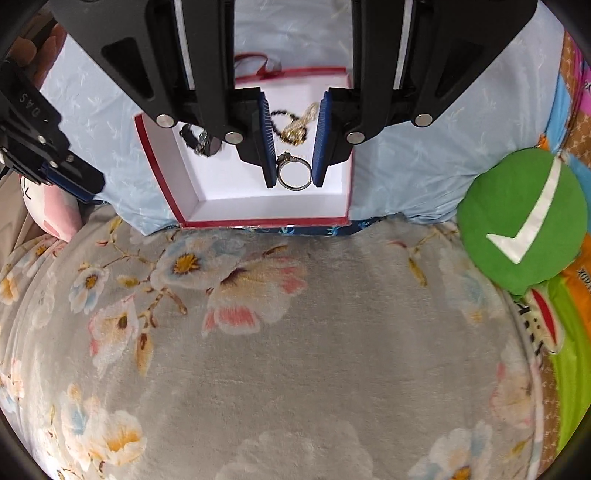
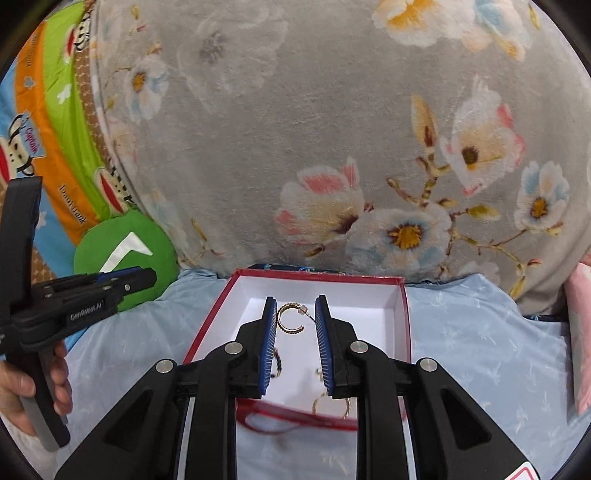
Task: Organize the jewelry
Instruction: 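Carry the hoop earring and silver ring into the red box and open both grippers, then lift both open grippers out of the red box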
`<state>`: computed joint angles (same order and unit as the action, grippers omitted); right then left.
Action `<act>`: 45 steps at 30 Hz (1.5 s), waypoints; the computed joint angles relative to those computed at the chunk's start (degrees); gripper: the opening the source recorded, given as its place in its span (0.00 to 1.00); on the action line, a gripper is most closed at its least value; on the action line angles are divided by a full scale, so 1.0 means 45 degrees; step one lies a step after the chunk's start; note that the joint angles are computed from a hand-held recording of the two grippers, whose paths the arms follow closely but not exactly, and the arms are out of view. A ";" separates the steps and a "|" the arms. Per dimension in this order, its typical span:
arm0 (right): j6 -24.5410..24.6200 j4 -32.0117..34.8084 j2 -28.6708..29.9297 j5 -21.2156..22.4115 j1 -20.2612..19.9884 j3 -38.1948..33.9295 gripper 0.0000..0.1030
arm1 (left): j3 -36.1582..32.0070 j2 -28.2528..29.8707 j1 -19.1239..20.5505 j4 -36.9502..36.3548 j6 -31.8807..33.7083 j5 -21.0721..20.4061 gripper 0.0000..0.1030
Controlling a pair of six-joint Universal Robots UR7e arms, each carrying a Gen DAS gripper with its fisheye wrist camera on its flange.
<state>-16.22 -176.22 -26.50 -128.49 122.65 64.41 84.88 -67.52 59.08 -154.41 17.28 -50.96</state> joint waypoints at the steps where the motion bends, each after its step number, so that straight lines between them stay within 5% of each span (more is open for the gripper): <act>1: 0.0093 0.0403 0.0269 0.0016 -0.0090 -0.0568 0.19 | -0.0446 0.0409 0.0114 0.0097 0.0044 0.0042 0.19; 11: 0.0642 0.3774 0.2743 0.0207 -0.1179 -0.5138 0.19 | -0.3640 0.3428 0.1219 0.1376 0.0194 0.0363 0.19; 19: 0.0700 0.5036 0.4016 0.0138 -0.1662 -0.7229 0.20 | -0.5085 0.4691 0.1619 0.2092 0.0389 0.0438 0.19; 21: 0.0511 0.4912 0.4211 0.0094 -0.1694 -0.7502 0.25 | -0.5209 0.4815 0.1632 0.2056 0.0326 0.0567 0.30; 25: 0.0112 0.4258 0.4338 -0.0152 -0.1626 -0.7559 0.47 | -0.5167 0.4864 0.1644 0.1431 0.0369 0.0666 0.66; 29: -0.0116 0.3494 0.4216 -0.0196 -0.1544 -0.7315 0.54 | -0.4941 0.4734 0.1504 0.0736 0.0688 0.0794 0.79; 45: -0.0284 0.1845 0.2750 -0.0315 -0.1077 -0.4709 0.57 | -0.3325 0.3414 0.1019 -0.0374 0.0776 0.1082 0.85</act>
<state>-17.50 -167.91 -14.12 -129.91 117.80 43.22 69.92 -52.15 63.66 -156.09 20.77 -46.09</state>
